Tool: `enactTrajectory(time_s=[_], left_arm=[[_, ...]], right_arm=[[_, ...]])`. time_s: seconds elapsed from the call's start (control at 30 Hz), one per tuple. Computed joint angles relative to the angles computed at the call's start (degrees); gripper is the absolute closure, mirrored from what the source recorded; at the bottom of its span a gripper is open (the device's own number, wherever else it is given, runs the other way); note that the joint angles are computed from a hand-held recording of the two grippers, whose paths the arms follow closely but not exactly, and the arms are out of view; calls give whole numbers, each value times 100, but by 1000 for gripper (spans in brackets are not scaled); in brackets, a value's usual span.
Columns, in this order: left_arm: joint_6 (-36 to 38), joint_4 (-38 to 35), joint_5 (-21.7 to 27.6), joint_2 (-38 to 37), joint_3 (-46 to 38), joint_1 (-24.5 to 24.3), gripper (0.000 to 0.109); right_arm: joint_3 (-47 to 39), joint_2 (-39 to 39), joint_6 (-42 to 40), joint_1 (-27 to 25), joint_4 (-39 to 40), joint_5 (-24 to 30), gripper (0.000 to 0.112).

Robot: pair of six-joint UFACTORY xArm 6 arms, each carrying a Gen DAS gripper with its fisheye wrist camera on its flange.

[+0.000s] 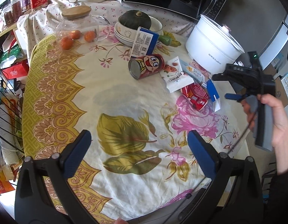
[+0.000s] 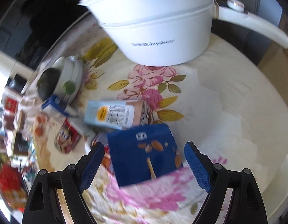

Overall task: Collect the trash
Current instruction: 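Move the right tool to the blue almond box and grasp it, then lift the blue box with the right tool while the left tool reaches toward the red can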

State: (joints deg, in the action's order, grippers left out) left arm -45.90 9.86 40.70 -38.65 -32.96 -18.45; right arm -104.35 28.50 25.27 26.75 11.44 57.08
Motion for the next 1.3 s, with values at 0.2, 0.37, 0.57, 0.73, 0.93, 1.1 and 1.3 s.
enactTrajectory(time_s=[0.2,0.37,0.57,0.73,0.93,1.1,1.3], left_arm=[[113,-201,-83,-28,19,89,6],[158,-302,-70,41,5,111,6],[201,-457,-80,74,19,51,6],[169,-395,-36,59,5,-33,6],[153,-424,-46,-34,43,-65,6],[161,-474,-63,-96,80,-46,6],[145,-468,-15,-75,70,-57,6]], right_arm=[[171,62,232,-25,-67,-23,23],[663,-341,-198,-54,-267,143,23],[967,-634,-179,-114,-1180,738,23],[1454,-1074,-153,-328,-871,471,23],[1456,-1200,-277,-354,-1027,510,20],[1094,-890,-1498,-63,-1312,977,9],[1128,-711,-1380,-119,-1551,941,9]])
